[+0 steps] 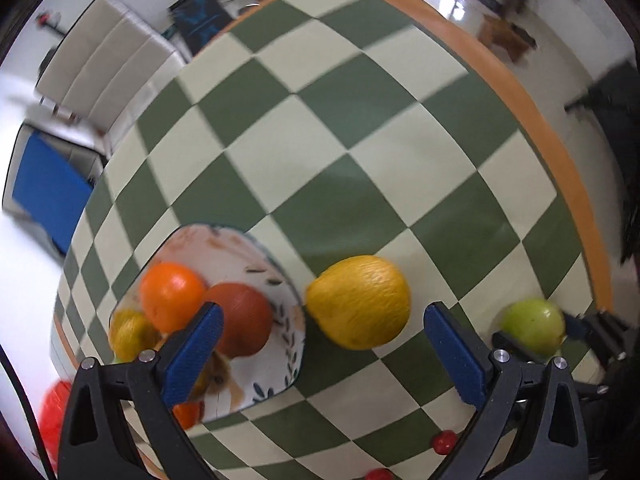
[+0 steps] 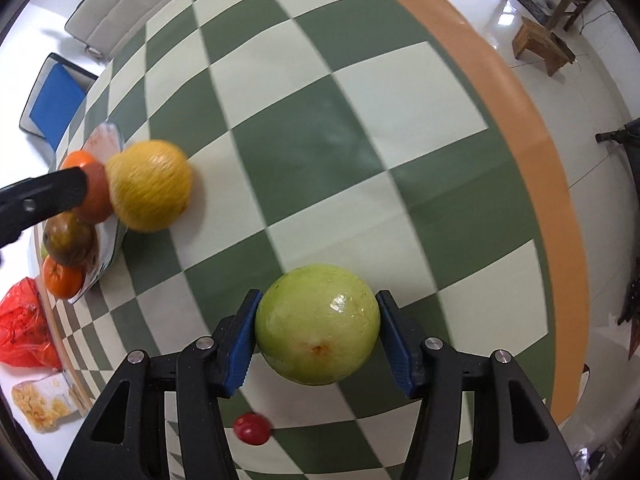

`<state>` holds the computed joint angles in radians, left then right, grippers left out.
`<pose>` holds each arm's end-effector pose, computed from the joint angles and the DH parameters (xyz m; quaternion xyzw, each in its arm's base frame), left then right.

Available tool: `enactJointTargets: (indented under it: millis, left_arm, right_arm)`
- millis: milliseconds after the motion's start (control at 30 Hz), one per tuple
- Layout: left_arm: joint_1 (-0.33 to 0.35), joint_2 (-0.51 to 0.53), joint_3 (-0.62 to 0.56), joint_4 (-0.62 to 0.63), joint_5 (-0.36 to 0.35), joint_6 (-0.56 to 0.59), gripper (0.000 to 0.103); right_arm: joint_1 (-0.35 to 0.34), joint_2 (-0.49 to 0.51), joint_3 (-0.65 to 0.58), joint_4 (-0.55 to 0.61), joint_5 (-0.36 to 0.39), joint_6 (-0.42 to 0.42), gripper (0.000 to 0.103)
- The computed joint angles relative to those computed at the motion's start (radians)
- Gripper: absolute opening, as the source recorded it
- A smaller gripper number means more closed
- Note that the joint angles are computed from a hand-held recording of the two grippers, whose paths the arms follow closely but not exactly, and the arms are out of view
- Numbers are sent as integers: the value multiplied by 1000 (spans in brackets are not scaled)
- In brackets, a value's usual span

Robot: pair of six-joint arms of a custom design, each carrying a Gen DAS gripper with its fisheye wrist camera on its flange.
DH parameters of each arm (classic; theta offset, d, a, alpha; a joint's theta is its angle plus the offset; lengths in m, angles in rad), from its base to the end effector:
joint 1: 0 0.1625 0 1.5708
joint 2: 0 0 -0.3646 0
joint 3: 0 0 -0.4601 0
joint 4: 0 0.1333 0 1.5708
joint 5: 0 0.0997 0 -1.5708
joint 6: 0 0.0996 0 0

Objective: Organize fruits
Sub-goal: 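Grasp the yellow pear with the left tool while the right tool grasps the small green apple, then carry both fruits onto the floral plate and open both tools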

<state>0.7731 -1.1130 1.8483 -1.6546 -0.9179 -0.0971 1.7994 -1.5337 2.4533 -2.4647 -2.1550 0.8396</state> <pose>-0.2466 -0.5114 0.0576 0.4044 0.8077 0.1418 0.4050 0.1647 -0.3620 0.0753 -0.2845 -0.9143 0.1360 0.2541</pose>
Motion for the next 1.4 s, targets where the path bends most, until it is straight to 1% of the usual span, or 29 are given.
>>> enactJointTargets:
  millis: [67,167,200,233,267,300,367,467,533,600,667,700,733,833,967,1067,1167,1300,1400]
  left_arm:
    - [-7,24,4,10,3,27,103]
    - [-22,46,27,10,31,56,102]
    - [-25,49,34,4,36,62,99]
    - [-28,49,45,-6,42,67,84]
    - [-34,48,57,-17,63,68,71]
    - [-39,48,67,-34,80,77,67]
    - [-38,46,73,-65,78,87,67]
    - [-34,35,79,-78,65,63,66]
    - [-30,19,83,-87,40,42,66]
    - [-20,-10,85,-67,-9,3,66]
    - [-7,-54,98,-44,-70,-46,66]
    - [1,-83,111,-29,-95,-71,66]
    - [7,-111,126,-21,-111,-90,66]
    - [26,-197,178,19,-131,-145,66]
    - [73,-292,221,73,-167,-228,66]
    - [111,-338,236,53,-216,-262,66]
    - [126,-342,236,21,-220,-275,66]
    - [152,-318,202,5,-199,-255,66]
    - [139,-312,203,-3,-184,-250,66]
  right_arm:
    - [-12,-27,16,-3,-1,-3,59]
    - [-35,-55,31,-13,2,-17,59]
    - [-39,-57,34,-16,1,-20,59]
    - [-43,-62,36,-16,0,-23,59]
    - [-50,-70,41,-16,0,-28,59]
    - [-55,-75,43,-16,2,-30,59]
    - [-61,-84,47,-16,2,-35,59]
    - [-64,-86,45,-8,-4,-42,59]
    - [-66,-86,44,-3,-3,-48,59]
    - [-63,-94,49,5,0,-49,59]
    - [-61,-109,55,15,6,-57,59]
    - [-56,-80,37,10,10,-56,59]
    - [-54,-83,38,15,15,-59,59]
    - [-41,-88,42,35,28,-68,59]
    - [-24,-55,32,50,48,-95,59]
    - [-13,-16,25,47,59,-113,59]
    - [-2,7,22,38,48,-117,59]
    - [-9,-10,40,27,63,-115,60]
    - [-16,-24,55,12,68,-122,60]
